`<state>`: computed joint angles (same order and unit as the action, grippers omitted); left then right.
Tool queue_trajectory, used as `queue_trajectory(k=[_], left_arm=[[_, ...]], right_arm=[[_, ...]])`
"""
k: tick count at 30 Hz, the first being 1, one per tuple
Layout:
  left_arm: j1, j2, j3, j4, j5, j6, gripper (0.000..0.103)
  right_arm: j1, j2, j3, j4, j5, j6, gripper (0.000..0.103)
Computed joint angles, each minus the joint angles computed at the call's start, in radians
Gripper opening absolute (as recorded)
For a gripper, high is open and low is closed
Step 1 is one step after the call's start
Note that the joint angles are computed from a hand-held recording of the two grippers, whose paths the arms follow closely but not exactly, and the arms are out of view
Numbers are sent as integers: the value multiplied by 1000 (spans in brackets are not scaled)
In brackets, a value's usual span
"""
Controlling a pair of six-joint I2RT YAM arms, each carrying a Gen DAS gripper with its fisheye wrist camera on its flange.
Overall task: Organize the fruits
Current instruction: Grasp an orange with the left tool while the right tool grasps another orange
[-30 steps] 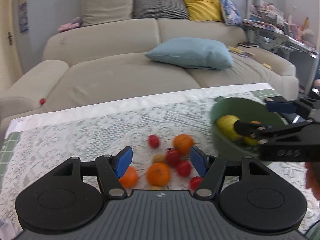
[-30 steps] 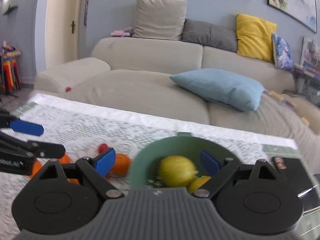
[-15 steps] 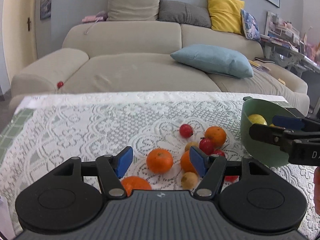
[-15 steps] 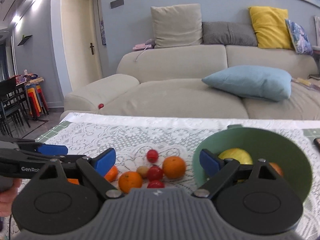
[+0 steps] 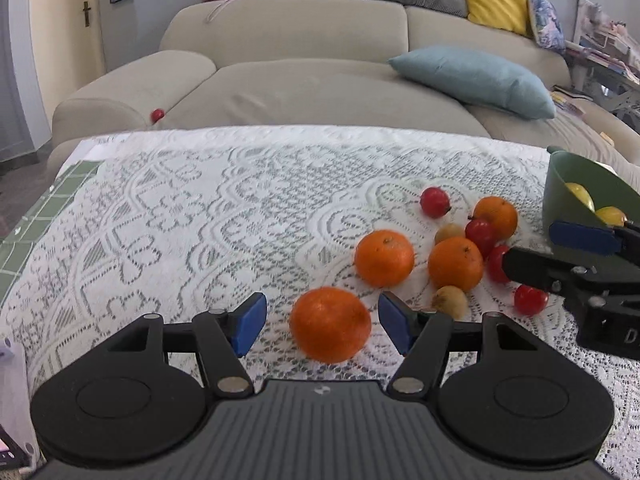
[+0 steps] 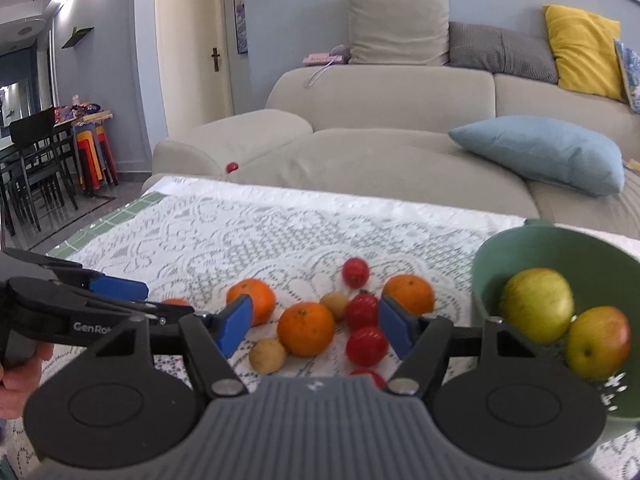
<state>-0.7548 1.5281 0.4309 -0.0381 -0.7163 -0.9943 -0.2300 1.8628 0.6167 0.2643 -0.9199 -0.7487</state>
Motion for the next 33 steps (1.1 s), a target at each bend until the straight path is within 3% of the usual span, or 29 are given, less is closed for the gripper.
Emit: queue_trajectory(k=[2,5,14,16,26,33], left_arm=[[-2,-3,-12,22,7,-6,76],[-7,4,-20,39,4,-17,76],[9,33,-38,91,31,-25,68],[8,44,-33,95,28,-20,67],[19,60,-43,153,27,3,57],[36,86,-34,159,37,-5,57]], right_arm=[[11,15,-3,16,17,15,66],[35,35,-2,48,43,41,54],[81,71,17,89,74,84,46],[90,82,32,74,77,90,40],[160,129,54,95,164,131,40],[190,162,97,86,186,196,42]])
